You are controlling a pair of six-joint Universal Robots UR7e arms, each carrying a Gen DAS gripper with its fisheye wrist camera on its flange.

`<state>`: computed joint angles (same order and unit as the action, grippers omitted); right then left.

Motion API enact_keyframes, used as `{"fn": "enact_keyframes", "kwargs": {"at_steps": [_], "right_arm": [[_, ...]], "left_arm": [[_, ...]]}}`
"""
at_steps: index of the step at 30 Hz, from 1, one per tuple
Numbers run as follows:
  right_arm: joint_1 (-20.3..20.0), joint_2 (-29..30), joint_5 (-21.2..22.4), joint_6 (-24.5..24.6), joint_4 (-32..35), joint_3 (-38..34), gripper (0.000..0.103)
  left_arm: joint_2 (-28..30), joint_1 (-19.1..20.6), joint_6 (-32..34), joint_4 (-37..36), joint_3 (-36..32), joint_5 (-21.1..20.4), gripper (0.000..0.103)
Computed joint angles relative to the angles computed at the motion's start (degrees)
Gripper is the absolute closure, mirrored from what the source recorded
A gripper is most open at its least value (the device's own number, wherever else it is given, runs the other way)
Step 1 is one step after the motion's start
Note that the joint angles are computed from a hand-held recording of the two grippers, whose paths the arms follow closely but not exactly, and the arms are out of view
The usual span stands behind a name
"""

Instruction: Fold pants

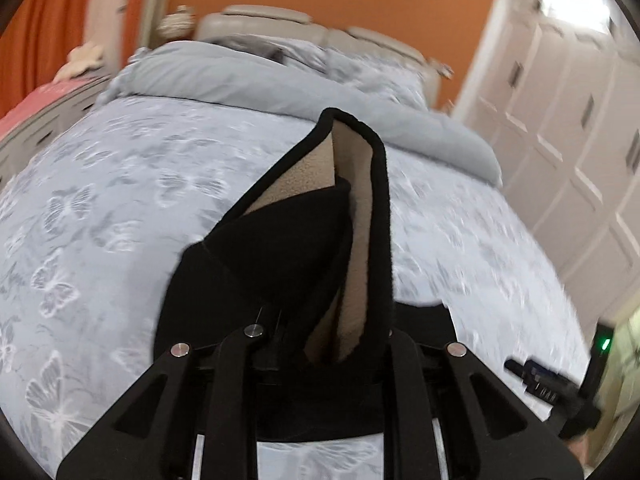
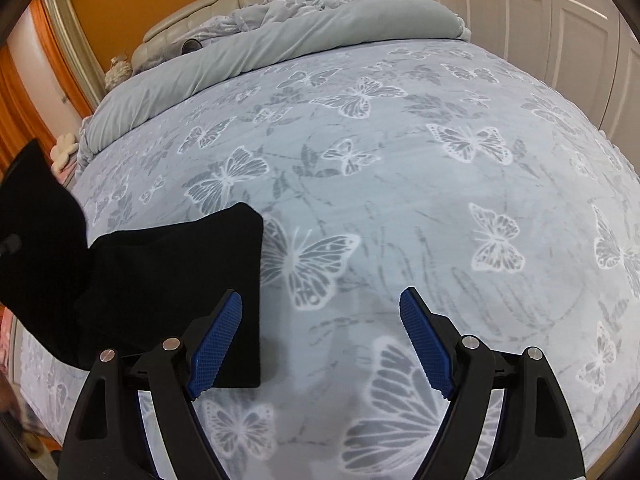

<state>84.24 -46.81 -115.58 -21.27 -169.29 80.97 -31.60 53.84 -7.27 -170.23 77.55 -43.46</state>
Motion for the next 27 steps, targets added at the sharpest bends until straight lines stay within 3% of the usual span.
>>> {"fn": "enact_keyframes", "kwargs": {"at_steps": [6, 9, 11, 14, 15, 16, 18, 23, 25, 27], "right_arm": [[-0.41, -0.74, 1.28, 0.24, 0.15, 0.53, 0.024], [-0.51, -0.44, 1.87, 0.90, 1.18, -0.19, 0.024], [-0.47, -0.02, 2.42, 1.55, 2.66, -1.04, 0.024], [-0.12, 0.76, 4.61, 2.26, 5.40, -2.32, 0.024], [0.15, 0.99, 6.07, 2.28, 6.12, -2.58, 0.024], [0.35, 1.08, 7.28, 2.19, 6.62, -2.57, 0.024], [0.67, 1.40, 10.40, 2.12, 8.42, -2.88, 0.024], [1.02, 4.03, 14.60, 3.20, 15.39, -5.65, 0.024], [1.21, 6.11, 14.55, 3.68, 18.43, -7.71, 0.024], [1.95, 8.47, 11.14, 3.55, 17.88, -9.02, 0.022]], "left_arm": [[8.07, -0.42, 0.36, 8.21, -5.42, 0.59, 0.085], [12.60, -0.17, 1.05, 12.31, -8.01, 3.79, 0.083], [14.87, -0.09, 2.32, 12.31, -8.71, 6.10, 0.075], [17.02, -1.69, 9.00, 5.38, -7.57, 11.48, 0.052], [16.38, -1.97, 8.29, 6.97, -6.98, 11.47, 0.042], [14.83, -2.01, 8.21, 6.98, -5.28, 9.06, 0.007], [10.63, -2.83, 7.65, 0.08, 1.22, 4.59, 0.005], [3.52, -4.61, 18.04, -17.69, 13.95, 7.73, 0.005], [1.05, -3.50, 14.14, -17.06, 15.07, 9.13, 0.005], [-1.12, -2.05, 9.97, -13.88, 14.97, 9.40, 0.005]]}}
